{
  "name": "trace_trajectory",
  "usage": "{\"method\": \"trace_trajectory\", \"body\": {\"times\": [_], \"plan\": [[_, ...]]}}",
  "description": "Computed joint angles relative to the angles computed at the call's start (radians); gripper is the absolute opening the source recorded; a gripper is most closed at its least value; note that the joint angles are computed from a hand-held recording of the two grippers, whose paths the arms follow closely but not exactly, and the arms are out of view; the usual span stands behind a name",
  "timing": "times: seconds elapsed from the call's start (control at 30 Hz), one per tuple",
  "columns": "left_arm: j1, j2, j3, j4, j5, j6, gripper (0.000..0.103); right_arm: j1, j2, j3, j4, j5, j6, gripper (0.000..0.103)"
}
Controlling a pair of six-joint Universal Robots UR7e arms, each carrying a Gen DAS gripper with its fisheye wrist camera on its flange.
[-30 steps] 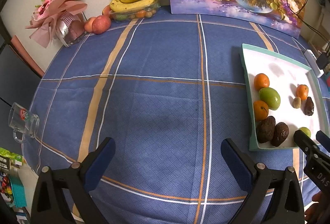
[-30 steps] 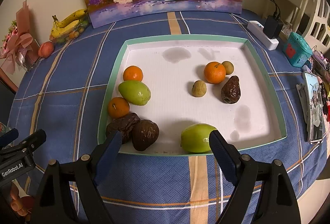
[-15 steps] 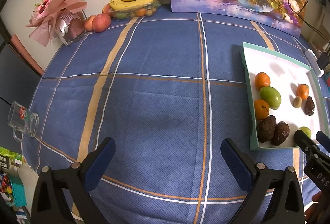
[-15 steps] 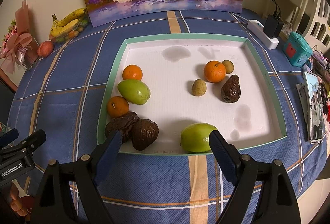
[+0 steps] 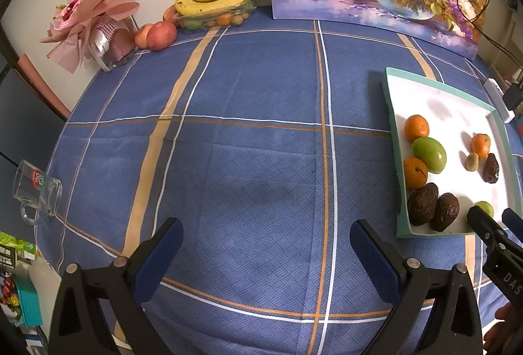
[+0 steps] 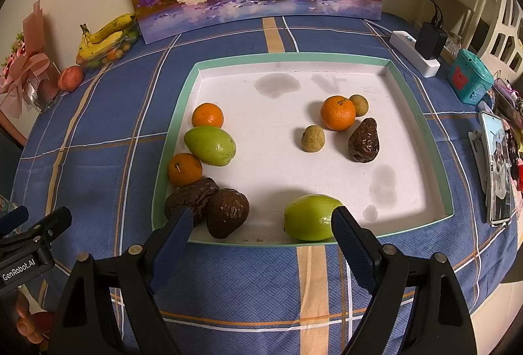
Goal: Organize fruits
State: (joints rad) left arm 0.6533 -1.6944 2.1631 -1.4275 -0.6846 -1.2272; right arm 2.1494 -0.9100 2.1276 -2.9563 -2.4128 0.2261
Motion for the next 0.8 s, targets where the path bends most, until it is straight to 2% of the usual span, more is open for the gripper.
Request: {"method": "trace_trajectory", "body": {"times": [0.8], "plan": [[0.0, 0.0, -0.01, 0.028, 0.0, -0.024, 0.103, -0.002, -0.002, 0.0, 0.004, 0.0, 0.001, 0.087]]}}
